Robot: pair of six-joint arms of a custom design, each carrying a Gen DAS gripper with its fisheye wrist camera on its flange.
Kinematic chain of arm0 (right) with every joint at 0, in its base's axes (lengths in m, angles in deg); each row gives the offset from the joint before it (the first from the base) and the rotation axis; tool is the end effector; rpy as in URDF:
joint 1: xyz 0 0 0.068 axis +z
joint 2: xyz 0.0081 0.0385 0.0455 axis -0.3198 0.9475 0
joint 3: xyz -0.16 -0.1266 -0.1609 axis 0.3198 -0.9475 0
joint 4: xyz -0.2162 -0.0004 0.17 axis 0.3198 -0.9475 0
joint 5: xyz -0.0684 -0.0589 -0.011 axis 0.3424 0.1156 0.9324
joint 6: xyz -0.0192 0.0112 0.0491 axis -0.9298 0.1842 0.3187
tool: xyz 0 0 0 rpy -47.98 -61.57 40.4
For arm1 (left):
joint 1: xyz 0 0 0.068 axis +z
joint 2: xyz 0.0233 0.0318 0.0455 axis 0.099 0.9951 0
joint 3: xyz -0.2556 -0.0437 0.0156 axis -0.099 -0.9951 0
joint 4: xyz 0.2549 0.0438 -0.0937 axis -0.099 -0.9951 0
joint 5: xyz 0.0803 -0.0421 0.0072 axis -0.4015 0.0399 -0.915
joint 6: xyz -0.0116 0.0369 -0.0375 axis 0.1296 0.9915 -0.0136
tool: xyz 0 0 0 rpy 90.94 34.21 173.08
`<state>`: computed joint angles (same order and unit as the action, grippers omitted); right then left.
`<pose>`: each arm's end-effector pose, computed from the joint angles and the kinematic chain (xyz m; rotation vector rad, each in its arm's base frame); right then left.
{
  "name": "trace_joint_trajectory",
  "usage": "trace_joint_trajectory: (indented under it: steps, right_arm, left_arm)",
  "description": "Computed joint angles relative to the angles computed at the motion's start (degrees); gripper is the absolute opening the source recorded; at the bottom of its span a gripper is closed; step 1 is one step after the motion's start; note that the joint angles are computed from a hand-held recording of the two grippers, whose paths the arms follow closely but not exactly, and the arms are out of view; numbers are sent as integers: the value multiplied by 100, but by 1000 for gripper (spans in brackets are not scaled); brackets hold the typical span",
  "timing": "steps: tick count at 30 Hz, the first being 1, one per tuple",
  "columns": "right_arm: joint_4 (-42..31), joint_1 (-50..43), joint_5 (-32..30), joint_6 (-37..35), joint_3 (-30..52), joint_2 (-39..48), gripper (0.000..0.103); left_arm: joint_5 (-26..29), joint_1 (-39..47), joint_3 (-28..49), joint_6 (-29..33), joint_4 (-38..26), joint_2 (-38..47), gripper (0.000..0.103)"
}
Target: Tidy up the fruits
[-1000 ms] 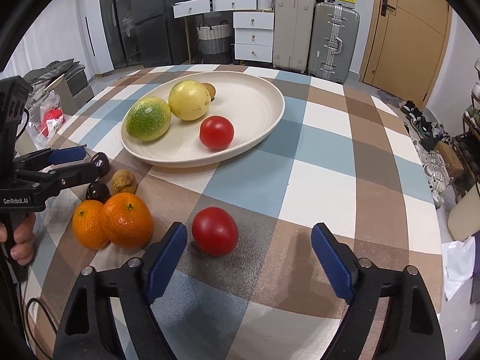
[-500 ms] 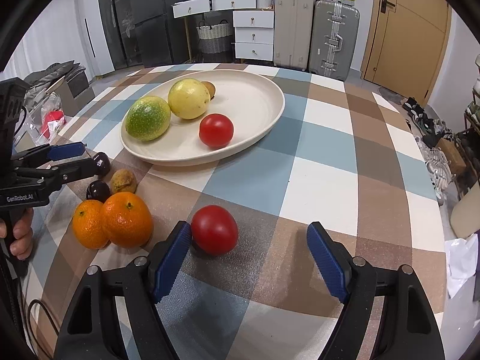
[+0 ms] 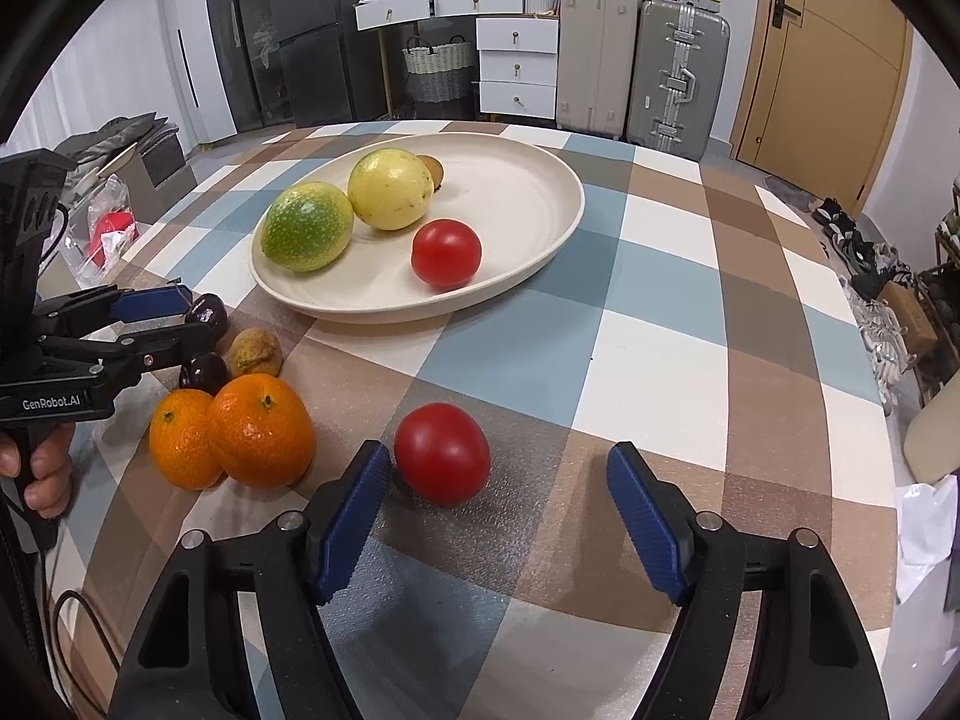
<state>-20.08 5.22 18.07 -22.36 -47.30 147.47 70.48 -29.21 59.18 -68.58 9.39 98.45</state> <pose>0.2821 0.1315 0.0454 -0.8274 2.4185 0.3127 0.2275 -0.1456 0.0412 -0.1604 2.4480 -0.1617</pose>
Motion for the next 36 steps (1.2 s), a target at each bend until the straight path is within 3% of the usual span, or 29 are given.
trace_joint_trajectory:
  steps: [4, 10, 17, 36]
  right_arm:
    - [22, 47, 19, -42, -49, -42, 71]
    - [59, 93, -66, -130, -138, -139, 51]
    - [40, 142, -181, -262, -183, -205, 30]
    - [515, 103, -416, -112, -610, -683, 30]
  left_arm:
    - [82, -72, 55, 130, 28, 37, 43]
    - [102, -197, 67, 187, 67, 17, 21]
    - [25, -218, -59, 127, 186, -108, 21]
    - [-436, -389, -476, 62, 429, -722, 21]
